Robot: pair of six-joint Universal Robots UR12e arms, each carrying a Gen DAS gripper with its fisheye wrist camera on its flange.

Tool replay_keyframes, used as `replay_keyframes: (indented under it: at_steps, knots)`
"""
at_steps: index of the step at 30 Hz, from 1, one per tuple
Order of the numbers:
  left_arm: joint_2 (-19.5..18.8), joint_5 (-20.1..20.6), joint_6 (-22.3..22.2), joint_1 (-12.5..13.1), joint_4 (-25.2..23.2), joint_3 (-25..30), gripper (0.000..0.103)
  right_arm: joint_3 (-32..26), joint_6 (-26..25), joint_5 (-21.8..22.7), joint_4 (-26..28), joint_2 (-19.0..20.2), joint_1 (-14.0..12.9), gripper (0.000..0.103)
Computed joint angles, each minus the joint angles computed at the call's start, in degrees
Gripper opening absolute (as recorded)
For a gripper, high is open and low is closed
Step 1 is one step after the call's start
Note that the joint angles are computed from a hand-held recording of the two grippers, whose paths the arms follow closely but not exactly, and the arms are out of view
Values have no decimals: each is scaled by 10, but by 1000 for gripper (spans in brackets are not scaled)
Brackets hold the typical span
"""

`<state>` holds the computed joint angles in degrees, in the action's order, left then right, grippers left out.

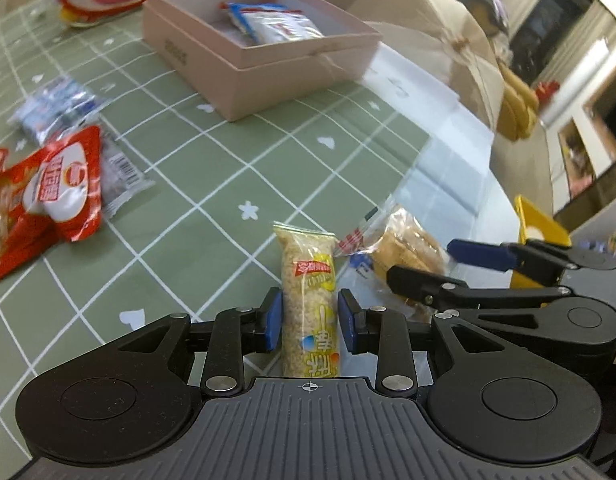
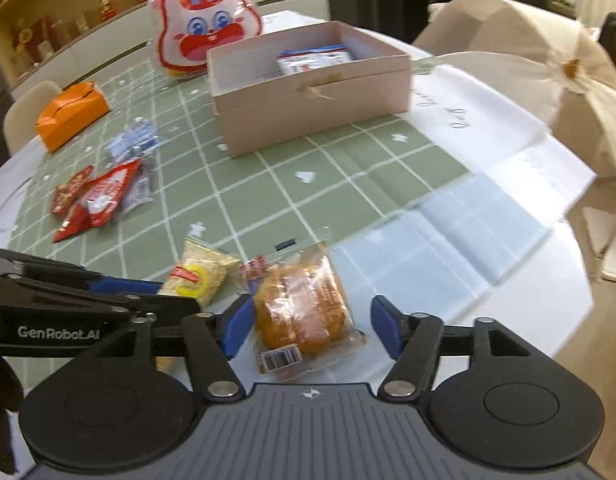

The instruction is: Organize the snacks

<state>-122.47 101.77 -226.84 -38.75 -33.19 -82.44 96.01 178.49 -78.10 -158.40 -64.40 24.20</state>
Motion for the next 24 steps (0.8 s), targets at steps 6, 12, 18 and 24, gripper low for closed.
replay_keyframes:
  at_steps: [6,12,18,24]
  knots:
    - [-1,8,5,-5,-11,5,34,8,-5,-13,-4,-7,1,69]
    - [0,16,3,-9,-13,4,36,17,-6,-15,-15,-10,1,70]
    - [7,30,-3,-9,-23,-4,38,29,2,52,-7,-18,-10,70]
    - [3,42,20,-14,-44,7,36,40,8,19,-56,-16,-1,70]
